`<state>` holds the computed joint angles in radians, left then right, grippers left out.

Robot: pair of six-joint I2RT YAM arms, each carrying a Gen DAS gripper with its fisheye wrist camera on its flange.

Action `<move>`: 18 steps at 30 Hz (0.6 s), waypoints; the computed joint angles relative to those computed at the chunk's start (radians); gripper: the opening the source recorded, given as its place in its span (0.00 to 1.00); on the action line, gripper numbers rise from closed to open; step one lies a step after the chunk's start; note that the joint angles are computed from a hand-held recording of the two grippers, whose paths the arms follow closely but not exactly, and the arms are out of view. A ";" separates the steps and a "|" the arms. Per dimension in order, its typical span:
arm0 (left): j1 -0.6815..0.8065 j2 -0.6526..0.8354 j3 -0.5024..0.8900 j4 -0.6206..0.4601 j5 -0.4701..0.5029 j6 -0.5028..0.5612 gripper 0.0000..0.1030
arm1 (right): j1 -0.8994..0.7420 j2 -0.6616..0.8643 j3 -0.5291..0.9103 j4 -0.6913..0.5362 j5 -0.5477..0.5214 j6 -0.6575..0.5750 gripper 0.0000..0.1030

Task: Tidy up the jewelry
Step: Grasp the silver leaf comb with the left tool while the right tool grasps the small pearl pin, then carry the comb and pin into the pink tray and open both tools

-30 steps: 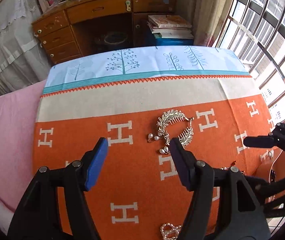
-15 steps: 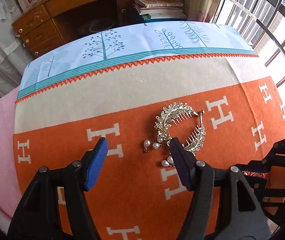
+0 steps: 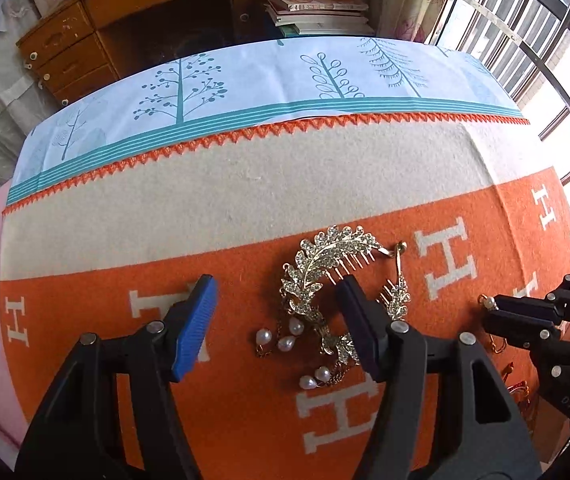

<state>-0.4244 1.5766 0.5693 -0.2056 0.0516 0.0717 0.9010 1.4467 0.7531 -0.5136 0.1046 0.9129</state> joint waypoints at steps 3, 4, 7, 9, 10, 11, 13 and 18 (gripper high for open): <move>-0.023 -0.027 -0.010 -0.007 -0.023 -0.010 0.24 | -0.046 -0.086 -0.064 0.004 -0.011 -0.005 0.08; -0.027 -0.031 -0.012 -0.012 -0.030 -0.022 0.24 | -0.056 -0.109 -0.077 0.001 -0.012 -0.004 0.08; -0.036 -0.067 -0.028 -0.026 -0.043 -0.057 0.23 | -0.075 -0.190 -0.156 0.016 -0.005 0.005 0.07; -0.041 -0.128 -0.042 -0.062 -0.038 -0.078 0.23 | -0.083 -0.262 -0.177 -0.012 0.001 0.013 0.07; -0.040 -0.176 -0.052 -0.089 -0.030 -0.084 0.23 | -0.086 -0.306 -0.182 -0.040 0.010 0.018 0.07; -0.046 -0.233 -0.059 -0.126 -0.027 -0.093 0.23 | -0.038 -0.345 -0.195 -0.055 0.039 0.066 0.07; -0.070 -0.364 -0.063 -0.222 -0.022 -0.107 0.23 | -0.021 -0.483 -0.195 -0.156 0.071 0.090 0.07; -0.243 -0.702 -0.001 -0.523 -0.071 -0.213 0.23 | 0.281 -0.682 -0.080 -0.450 0.296 0.348 0.07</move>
